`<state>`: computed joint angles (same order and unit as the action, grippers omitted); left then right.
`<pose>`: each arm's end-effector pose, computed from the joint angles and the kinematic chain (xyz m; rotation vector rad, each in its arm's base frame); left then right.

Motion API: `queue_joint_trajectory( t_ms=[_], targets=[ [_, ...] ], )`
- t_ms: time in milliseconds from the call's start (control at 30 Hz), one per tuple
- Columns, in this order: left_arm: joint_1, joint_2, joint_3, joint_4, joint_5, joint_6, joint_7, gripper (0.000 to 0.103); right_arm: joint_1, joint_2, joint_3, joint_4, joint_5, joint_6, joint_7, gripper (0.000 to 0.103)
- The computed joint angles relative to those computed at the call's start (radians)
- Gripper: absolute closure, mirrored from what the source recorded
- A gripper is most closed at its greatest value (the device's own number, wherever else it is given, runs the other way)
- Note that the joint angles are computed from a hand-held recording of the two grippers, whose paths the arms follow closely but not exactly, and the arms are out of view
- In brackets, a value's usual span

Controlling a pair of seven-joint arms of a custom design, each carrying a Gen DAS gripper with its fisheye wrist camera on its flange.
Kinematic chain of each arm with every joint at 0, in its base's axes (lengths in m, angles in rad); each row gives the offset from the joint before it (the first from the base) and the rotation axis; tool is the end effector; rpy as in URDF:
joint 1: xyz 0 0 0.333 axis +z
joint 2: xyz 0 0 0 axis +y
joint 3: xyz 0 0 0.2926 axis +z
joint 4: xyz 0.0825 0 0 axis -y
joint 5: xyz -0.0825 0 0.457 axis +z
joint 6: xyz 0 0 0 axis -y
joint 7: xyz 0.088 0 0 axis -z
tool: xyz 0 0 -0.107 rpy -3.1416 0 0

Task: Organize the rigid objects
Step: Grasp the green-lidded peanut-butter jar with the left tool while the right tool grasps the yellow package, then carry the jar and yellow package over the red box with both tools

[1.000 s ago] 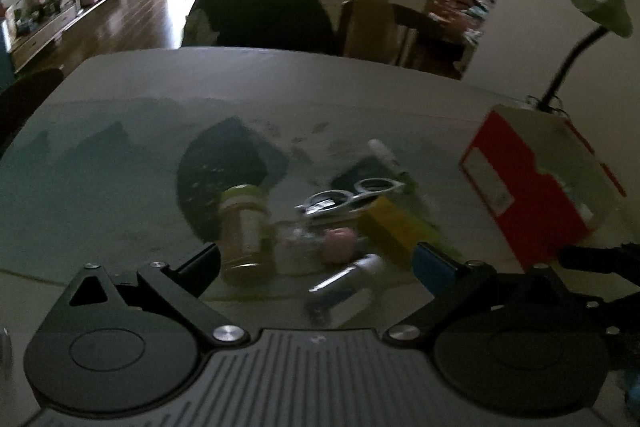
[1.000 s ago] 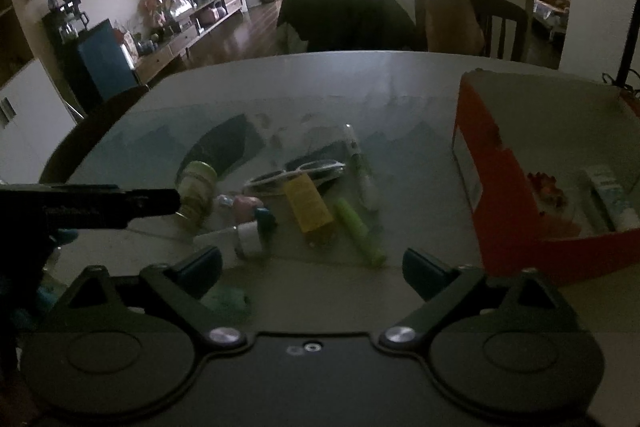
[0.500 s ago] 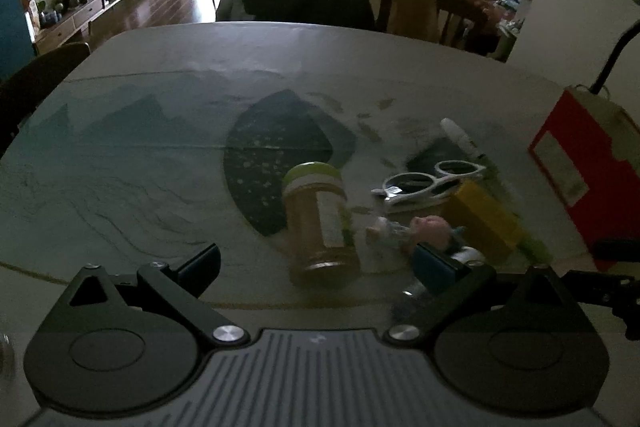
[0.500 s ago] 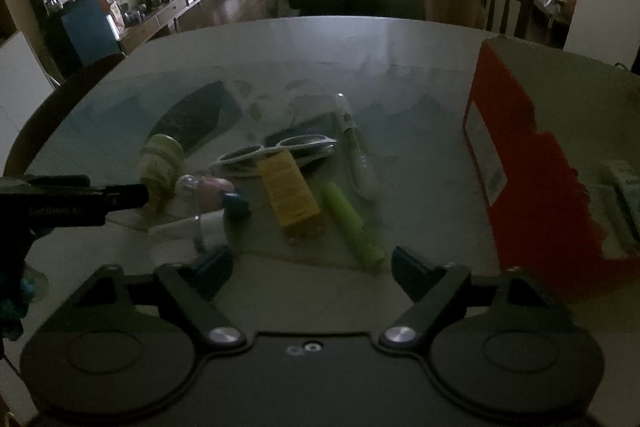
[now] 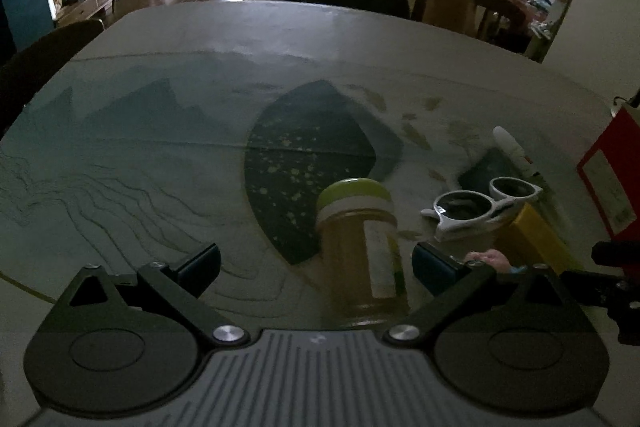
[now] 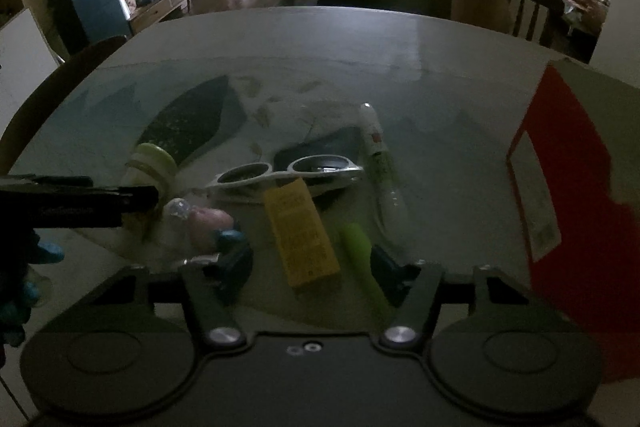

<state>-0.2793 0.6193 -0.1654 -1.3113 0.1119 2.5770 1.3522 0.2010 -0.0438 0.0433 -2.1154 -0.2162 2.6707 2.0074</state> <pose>0.7602 -0.3282 0.4124 -1.6881 2.1457 -0.8292 0.6221 0.1619 0.4425 -1.8249 1.8788 -0.5356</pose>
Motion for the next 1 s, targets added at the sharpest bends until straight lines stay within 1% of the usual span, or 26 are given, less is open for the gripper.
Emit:
queue_joint_trajectory(
  t_ms=[33,67,133,200,267,333,367,533,633,733,800,933,1000],
  targets=[
    [0.001,0.011,-0.002,0.016,-0.005,-0.014,0.000,0.001,0.000,0.006,-0.001,0.006,0.006,-0.003,-0.010,0.045],
    [0.002,0.019,-0.003,0.028,-0.009,-0.022,-0.001,0.001,0.002,0.011,-0.001,0.011,0.016,-0.002,-0.026,0.049],
    [0.000,0.028,0.000,0.041,-0.009,-0.029,-0.007,0.001,0.003,0.020,-0.002,0.018,0.017,-0.004,-0.046,0.051],
    [0.001,0.036,-0.003,0.051,-0.015,-0.033,-0.003,0.002,0.005,0.033,-0.002,0.030,0.019,-0.009,-0.062,0.058],
    [0.000,0.035,-0.002,0.051,-0.013,-0.032,-0.004,0.006,0.008,0.043,-0.002,0.039,0.021,-0.013,-0.079,0.060],
    [0.005,0.036,-0.008,0.053,-0.022,-0.038,0.004,0.014,0.011,0.050,-0.003,0.046,0.006,-0.019,-0.086,0.063],
    [0.004,0.038,-0.009,0.056,-0.024,-0.040,0.006,0.016,0.012,0.052,-0.003,0.049,0.002,-0.021,-0.088,0.066],
    [0.003,0.041,-0.015,0.064,-0.031,-0.041,0.024,0.032,0.016,0.067,-0.006,0.067,-0.005,-0.032,-0.092,0.070],
    [-0.001,0.044,-0.017,0.070,-0.031,-0.043,0.041,0.039,0.019,0.068,-0.007,0.069,-0.011,-0.036,-0.077,0.071],
    [-0.002,0.045,-0.022,0.075,-0.036,-0.045,0.060,0.056,0.020,0.067,-0.007,0.066,-0.012,-0.029,-0.055,0.072],
    [-0.006,0.046,-0.023,0.082,-0.037,-0.055,0.070,0.058,0.021,0.057,-0.006,0.059,-0.012,-0.027,-0.052,0.073],
    [-0.013,0.047,-0.019,0.095,-0.032,-0.084,0.078,0.059,0.020,0.035,-0.004,0.041,-0.013,-0.020,-0.041,0.073],
    [-0.012,0.039,-0.020,0.088,-0.037,-0.086,0.074,0.059,0.018,0.018,-0.002,0.028,-0.005,-0.015,-0.026,0.073]
  ],
)
